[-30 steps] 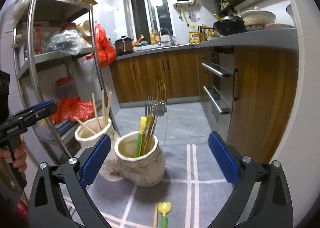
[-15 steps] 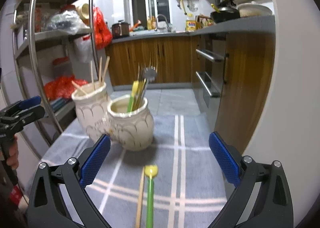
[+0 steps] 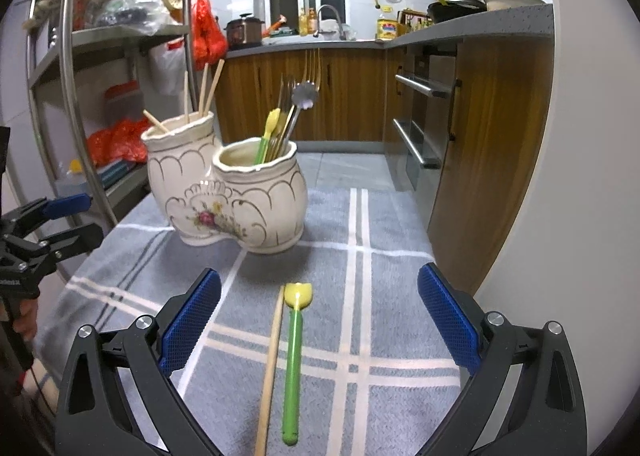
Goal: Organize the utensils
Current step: 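Withdraw both open tools toward the green-handled spoon on the cloth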
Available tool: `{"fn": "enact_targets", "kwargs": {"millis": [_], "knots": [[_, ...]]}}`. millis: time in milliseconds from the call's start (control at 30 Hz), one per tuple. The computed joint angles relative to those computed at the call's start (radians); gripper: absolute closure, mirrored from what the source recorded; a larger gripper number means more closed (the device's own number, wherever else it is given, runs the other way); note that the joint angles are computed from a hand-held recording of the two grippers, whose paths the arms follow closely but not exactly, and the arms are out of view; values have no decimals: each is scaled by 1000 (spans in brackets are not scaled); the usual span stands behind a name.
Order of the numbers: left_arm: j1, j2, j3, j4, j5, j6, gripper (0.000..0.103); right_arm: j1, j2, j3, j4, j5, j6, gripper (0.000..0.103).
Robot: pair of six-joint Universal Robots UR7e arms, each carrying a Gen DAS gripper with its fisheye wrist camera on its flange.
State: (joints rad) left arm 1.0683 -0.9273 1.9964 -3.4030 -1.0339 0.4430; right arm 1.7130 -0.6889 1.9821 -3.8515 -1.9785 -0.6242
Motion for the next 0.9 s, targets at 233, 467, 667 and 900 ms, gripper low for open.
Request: {"fn": "enact_targets", "kwargs": {"millis": [233,467,667,900], "knots": [[0,8,-3,19,3,-2,6,-1,19,-19,17,-64,-26,5],[-1,20,-1,30,5,-5,6,-2,37,-41,62,-130,-12,5],[-5,34,6,17,17,13,6,-3,50,-61,101,-174,15,5],[-3,43,4,15,22,12,6,-2,49,-72,146,-190,29,6]]}}
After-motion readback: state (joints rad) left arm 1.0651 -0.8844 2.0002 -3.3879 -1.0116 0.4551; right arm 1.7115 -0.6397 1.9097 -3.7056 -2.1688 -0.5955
